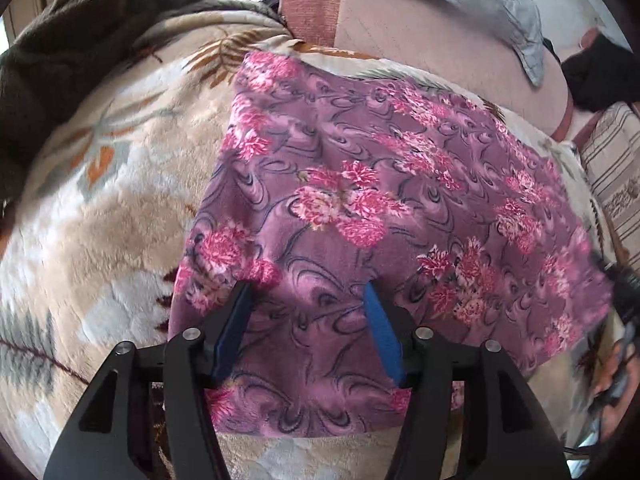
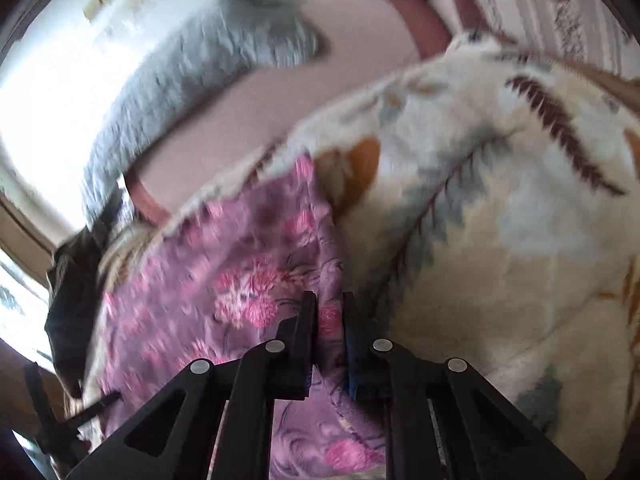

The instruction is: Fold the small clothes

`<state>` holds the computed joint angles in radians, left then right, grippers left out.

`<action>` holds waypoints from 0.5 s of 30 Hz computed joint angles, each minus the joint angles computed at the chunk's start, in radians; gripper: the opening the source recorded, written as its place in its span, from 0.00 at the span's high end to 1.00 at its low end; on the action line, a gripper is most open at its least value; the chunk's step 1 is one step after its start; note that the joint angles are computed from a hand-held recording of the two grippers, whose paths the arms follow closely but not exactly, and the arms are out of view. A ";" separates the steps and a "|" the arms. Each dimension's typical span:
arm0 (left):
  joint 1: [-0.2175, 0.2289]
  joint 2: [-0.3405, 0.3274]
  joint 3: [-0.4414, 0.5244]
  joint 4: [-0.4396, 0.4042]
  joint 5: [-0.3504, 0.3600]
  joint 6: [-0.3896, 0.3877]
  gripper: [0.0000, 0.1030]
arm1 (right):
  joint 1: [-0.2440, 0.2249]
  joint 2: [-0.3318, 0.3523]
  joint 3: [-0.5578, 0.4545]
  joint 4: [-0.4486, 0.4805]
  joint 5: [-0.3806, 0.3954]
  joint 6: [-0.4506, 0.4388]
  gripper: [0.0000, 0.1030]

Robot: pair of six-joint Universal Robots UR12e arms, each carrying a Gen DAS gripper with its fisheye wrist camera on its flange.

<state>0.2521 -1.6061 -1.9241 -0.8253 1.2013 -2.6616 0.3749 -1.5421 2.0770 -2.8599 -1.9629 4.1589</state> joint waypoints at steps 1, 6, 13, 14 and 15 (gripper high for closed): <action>0.002 -0.001 -0.001 -0.002 -0.010 -0.003 0.35 | 0.003 -0.001 -0.005 0.033 -0.024 0.021 0.93; -0.012 0.006 -0.023 0.045 0.022 0.048 0.30 | -0.014 -0.002 -0.011 0.202 0.001 0.104 0.93; -0.006 -0.001 -0.012 0.019 0.004 0.047 0.28 | 0.073 0.014 -0.085 0.218 -0.225 0.107 0.78; -0.005 -0.001 -0.012 0.017 0.001 0.049 0.28 | 0.078 0.028 -0.108 0.218 -0.235 0.077 0.78; -0.004 -0.001 -0.011 0.013 -0.001 0.052 0.28 | 0.084 0.045 -0.130 0.211 -0.248 0.037 0.76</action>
